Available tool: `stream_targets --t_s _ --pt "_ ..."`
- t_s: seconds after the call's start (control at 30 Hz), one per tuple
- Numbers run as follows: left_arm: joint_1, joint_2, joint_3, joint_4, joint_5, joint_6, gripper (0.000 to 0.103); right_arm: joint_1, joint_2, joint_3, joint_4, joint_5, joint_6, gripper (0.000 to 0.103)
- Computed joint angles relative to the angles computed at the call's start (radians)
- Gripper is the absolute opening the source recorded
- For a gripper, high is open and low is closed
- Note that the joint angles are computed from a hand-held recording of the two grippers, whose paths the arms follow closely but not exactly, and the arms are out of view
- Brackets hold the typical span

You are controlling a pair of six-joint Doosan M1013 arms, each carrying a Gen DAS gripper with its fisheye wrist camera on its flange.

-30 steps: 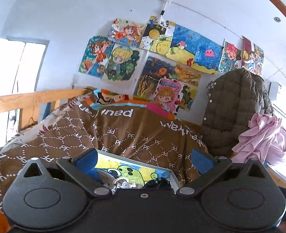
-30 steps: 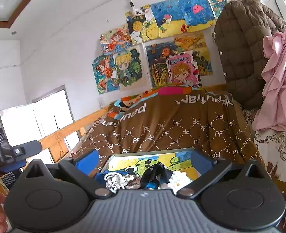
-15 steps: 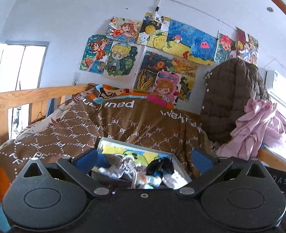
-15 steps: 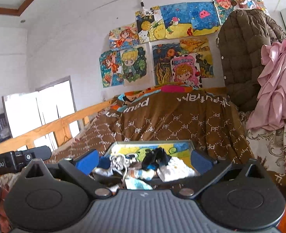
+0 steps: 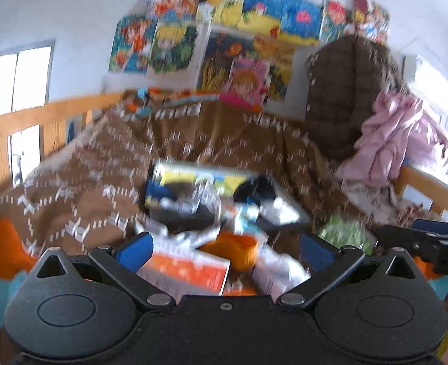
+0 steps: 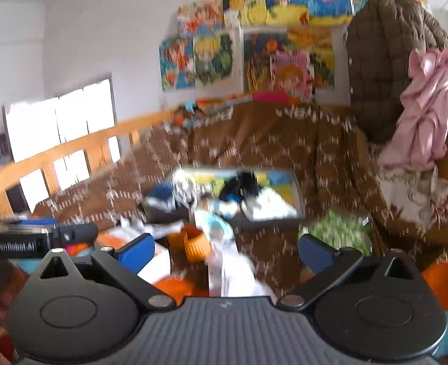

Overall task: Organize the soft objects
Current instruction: 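Move both grippers back toward the orange cup and white cloths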

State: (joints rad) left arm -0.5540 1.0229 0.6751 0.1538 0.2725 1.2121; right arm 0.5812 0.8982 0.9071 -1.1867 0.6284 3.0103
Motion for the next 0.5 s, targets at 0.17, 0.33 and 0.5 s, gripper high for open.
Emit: stream_targets --t_s 0.17,0.33,0.5 --pt "0.001 0.044 -0.090 0.015 0.133 0.033 0.102 -0.005 0.043 -0.089 0.213 0.060 -0.227 0.103" --pt "0.000 0.095 -0.191 0.037 0.271 0.037 0.102 -0.011 0.077 -0.158 0.359 0.131 -0.372 0.103" --pt "0.004 0.124 -0.253 -0.012 0.336 0.048 0.102 -0.018 0.104 -0.214 0.451 0.194 -0.451 0.103"
